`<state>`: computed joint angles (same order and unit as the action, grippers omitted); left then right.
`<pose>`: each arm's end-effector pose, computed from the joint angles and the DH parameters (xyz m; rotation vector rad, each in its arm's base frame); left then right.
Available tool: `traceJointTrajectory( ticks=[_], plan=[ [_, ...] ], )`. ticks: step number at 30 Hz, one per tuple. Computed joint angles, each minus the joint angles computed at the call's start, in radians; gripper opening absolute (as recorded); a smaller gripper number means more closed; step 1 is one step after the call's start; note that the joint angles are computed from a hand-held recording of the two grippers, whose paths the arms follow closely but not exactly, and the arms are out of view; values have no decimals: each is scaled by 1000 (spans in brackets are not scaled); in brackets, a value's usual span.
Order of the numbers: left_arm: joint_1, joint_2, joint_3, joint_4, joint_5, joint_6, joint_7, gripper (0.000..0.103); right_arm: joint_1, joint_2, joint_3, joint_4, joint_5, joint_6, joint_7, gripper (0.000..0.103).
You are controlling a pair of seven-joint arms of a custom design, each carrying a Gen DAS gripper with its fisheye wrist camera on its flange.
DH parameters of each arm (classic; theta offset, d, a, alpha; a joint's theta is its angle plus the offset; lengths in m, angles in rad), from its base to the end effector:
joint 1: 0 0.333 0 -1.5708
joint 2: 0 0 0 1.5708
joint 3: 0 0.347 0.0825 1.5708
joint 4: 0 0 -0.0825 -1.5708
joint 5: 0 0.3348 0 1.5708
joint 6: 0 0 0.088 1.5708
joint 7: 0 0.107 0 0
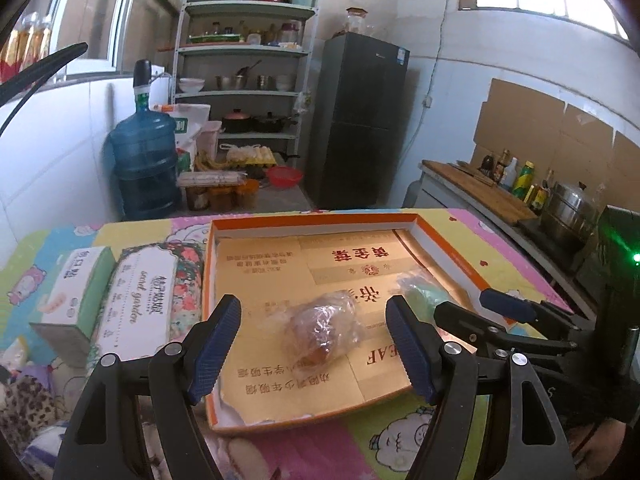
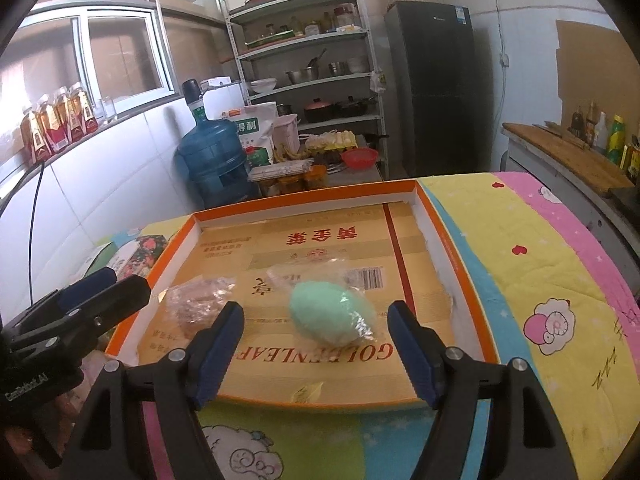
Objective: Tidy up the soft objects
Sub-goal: 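Withdraw both tools from the box back toward the pile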
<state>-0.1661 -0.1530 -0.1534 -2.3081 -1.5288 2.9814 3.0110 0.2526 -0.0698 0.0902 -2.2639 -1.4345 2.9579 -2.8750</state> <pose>0.4529 -0.0798 0.5099 -1.4305 1.9962 -1.1802 0.4313 0.2253 0.4925 -1.4915 1.7340 -0.6519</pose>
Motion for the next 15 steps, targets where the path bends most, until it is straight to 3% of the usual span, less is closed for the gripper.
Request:
traceJointTrajectory(
  ticks=[10,15],
  plan=[
    [13,-84,3,-43,-92,32,118,76,24,-44,33,-17,26,-57,-10,74],
    [37,-126,3,-72,-92,27,121,76,44,-60,55,-18,44,-88,-24,74]
  ],
)
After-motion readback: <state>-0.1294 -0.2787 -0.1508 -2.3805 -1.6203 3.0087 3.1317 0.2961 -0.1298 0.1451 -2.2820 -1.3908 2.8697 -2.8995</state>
